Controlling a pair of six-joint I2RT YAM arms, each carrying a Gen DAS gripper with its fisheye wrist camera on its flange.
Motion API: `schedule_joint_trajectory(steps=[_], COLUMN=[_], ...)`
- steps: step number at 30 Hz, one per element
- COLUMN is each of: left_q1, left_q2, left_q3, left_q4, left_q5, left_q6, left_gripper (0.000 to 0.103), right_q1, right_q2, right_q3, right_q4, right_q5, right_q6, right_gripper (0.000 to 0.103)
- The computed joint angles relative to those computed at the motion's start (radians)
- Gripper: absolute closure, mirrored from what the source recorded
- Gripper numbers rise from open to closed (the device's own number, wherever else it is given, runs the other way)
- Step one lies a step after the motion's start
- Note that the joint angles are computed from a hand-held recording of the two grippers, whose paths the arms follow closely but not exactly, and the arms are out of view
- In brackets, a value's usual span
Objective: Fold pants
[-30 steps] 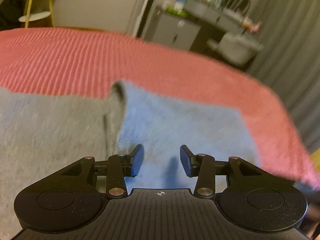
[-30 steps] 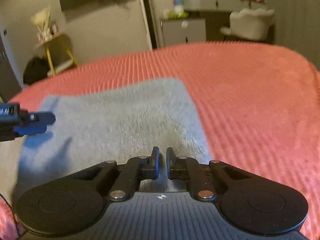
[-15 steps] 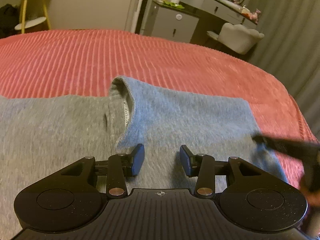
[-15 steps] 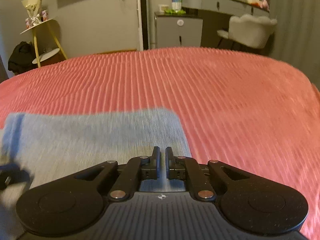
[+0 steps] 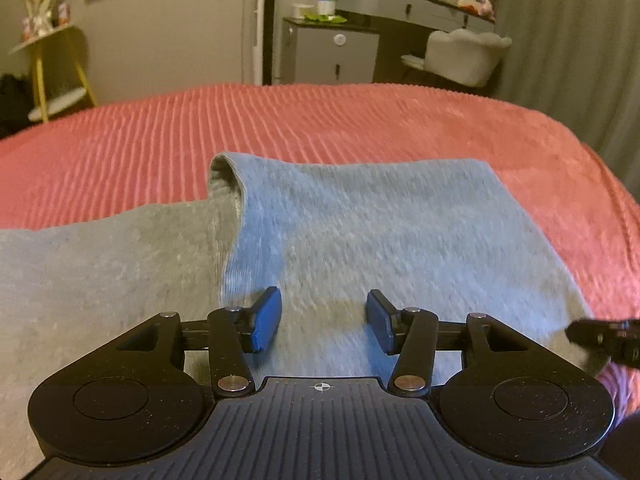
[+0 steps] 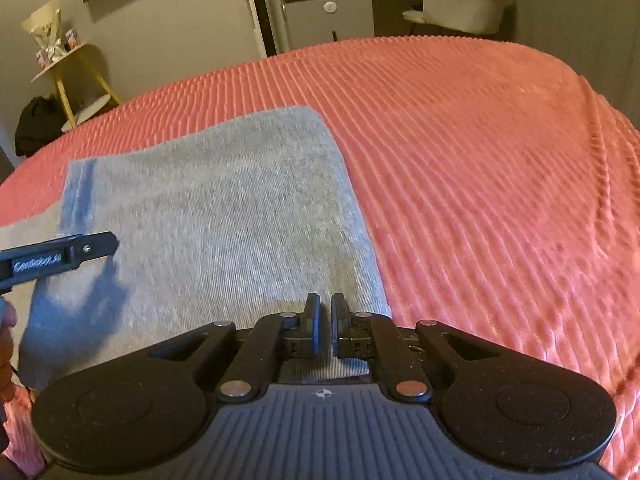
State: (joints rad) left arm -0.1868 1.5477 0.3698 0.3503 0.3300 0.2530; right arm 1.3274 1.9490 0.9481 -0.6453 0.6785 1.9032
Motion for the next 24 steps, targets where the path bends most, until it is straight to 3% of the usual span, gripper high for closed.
schedule_joint_trajectory(steps=[5,9,12,14,18,24], left_q1=[-0.002,0.106,0.180,0.229,0.345,0.365], left_q2=[-0.087,-0.176,-0.232,-0.214,-0.120,-0.102], left_q3=[-0.073,-0.102,-0.117,-0.095,-0.009,0.005], left_q4=[-0.006,-0.112,-0.177,-0.222,-0.327,-0.341], left_q5=[-0.039,0.054,0.045,0.034,0.145,0.154], left_q6=[0.019,0.064,0.055,0.027,-0.027,-0.084], left_gripper=[0.048,0.048,0.042,0.039,0.039,0.038], right_q1=[0.016,0.023,0.018,0.014,0.010,0.020], right_q2=[-0.035,-0.053,-0.057,-0.058,-0.058,-0.059], right_q3=[-0.076,-0.122,-0.134,-0.142,-0.150,-0.152], right_q4=[0.070,0.127,0.150,0.165,0.186,0.188], right_q5=[0.013,0.028,0.030,0.033,0.037,0.045], right_q6=[0.053,0.079,0.072,0.071,0.069,0.082], right_gripper=[0.097,0.097,0.097,0.097,0.097,0.097])
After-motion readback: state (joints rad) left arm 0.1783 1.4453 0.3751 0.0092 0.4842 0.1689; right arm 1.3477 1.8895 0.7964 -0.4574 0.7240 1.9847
